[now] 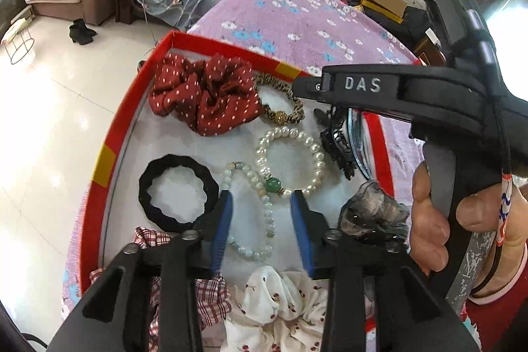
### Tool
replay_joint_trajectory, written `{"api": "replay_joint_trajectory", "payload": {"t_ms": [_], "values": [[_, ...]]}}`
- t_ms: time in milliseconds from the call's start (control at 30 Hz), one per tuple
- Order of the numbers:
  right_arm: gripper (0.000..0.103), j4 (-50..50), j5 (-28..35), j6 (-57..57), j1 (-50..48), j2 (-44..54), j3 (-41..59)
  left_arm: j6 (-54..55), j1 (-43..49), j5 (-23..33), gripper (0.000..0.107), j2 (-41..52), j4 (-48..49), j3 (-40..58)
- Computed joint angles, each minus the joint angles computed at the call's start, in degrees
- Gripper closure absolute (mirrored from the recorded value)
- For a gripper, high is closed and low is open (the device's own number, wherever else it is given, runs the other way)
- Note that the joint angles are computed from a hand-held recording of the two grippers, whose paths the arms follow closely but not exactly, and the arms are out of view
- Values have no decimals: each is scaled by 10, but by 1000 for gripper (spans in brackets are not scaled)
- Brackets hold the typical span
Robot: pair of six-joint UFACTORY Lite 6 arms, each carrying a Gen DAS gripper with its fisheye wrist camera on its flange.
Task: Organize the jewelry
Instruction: 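Lower and release the jade bead bracelet into the lid with left tool, then withdraw both open tools up and away from the lid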
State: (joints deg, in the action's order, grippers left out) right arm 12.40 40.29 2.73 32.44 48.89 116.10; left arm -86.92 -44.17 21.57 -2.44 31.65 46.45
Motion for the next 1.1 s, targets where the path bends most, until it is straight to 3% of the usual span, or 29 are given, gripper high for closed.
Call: {"api": "replay_joint_trajectory", "payload": {"t_ms": [100,267,400,500,567,700,767,867,967,1100], "values": [[68,15,-19,-16,-5,-56,-62,-24,-18,36,50,-19,12,8],[64,48,-51,-45,-18,-158,-179,-58,-55,99,46,-47,25,24],[62,48,-75,-54,-34,-268,-299,-105,-107,185,46,-69,61,40],[60,18,-87,-41,-42,-349,-381,-145,-160,282,46,-78,96,65],[60,4,-91,-35,-47,-398,-430,-176,-210,379,44,-72,124,97],[59,1,-89,-47,-62,-517,-540,-226,-318,603,16,-25,180,180],[58,-2,-88,-48,-63,-563,-579,-245,-369,702,10,1,208,225],[53,-19,-83,-36,-62,-641,-639,-272,-426,802,6,32,231,283],[50,-58,-72,2,-50,-714,-691,-269,-452,864,5,74,233,349],[47,-113,-53,52,-31,-792,-743,-225,-457,852,4,116,190,420]]}}
